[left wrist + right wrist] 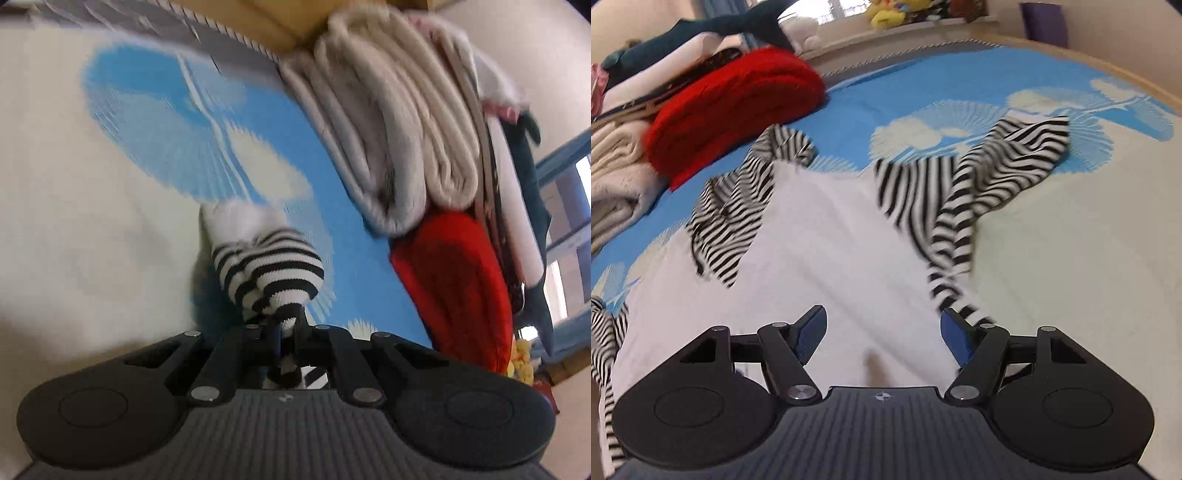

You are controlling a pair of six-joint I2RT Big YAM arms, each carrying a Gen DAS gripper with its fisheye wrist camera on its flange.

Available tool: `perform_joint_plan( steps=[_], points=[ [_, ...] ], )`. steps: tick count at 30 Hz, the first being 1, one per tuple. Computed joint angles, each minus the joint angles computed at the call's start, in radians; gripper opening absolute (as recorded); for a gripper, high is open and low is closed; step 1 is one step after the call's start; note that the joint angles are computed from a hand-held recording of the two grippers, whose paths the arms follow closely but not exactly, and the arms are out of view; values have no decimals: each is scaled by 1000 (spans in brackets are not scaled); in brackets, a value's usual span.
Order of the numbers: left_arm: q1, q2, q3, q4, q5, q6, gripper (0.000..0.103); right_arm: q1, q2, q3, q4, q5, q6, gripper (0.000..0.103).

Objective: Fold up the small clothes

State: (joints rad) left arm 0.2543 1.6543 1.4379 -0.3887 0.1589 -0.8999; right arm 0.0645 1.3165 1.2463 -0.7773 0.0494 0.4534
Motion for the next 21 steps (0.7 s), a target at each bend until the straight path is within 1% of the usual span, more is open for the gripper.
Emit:
perform_joint_plan(
  steps=[1, 3, 5, 6, 8, 10, 11, 13, 16, 17, 18, 19, 20, 21],
  points=[
    [13, -33, -20, -29, -34, -8, 6, 6, -2, 0, 1, 1, -2, 70],
    [34, -82, -52, -85, -78, -35, 6, 18, -9, -2, 8, 0, -11, 70],
    [47, -98, -48, -175, -121, -71, 6, 22, -14, -5, 8, 2, -13, 70],
    [46, -104, -46, -221, -148, -102, 6, 22, -15, -5, 3, 2, -10, 70],
    [40, -107, -41, -274, -171, -147, 6, 16, -17, -8, -9, 5, 9, 70],
    [10, -112, -17, -308, -223, -116, 6, 4, -15, -8, -26, -2, 35, 70],
    [-18, -118, 5, -307, -253, -83, 6, -5, -15, -10, -32, -9, 51, 70],
    [-81, -131, 43, -286, -285, -36, 6, -25, -17, -12, -46, -22, 75, 70],
    [-237, -128, 134, -229, -315, 66, 6, -48, -31, -21, -43, -34, 92, 70],
    [-298, -123, 160, -201, -300, 115, 7, -51, -37, -23, -36, -33, 90, 70],
    [-366, -115, 183, -184, -264, 159, 10, -54, -44, -25, -30, -31, 89, 70],
    [-421, -105, 203, -192, -218, 189, 31, -56, -48, -26, -26, -35, 93, 70],
    [-469, -98, 211, -208, -161, 210, 70, -60, -51, -25, -25, -47, 98, 70],
    [-519, -89, 217, -245, -106, 233, 86, -64, -54, -25, -23, -68, 107, 70]
  ],
)
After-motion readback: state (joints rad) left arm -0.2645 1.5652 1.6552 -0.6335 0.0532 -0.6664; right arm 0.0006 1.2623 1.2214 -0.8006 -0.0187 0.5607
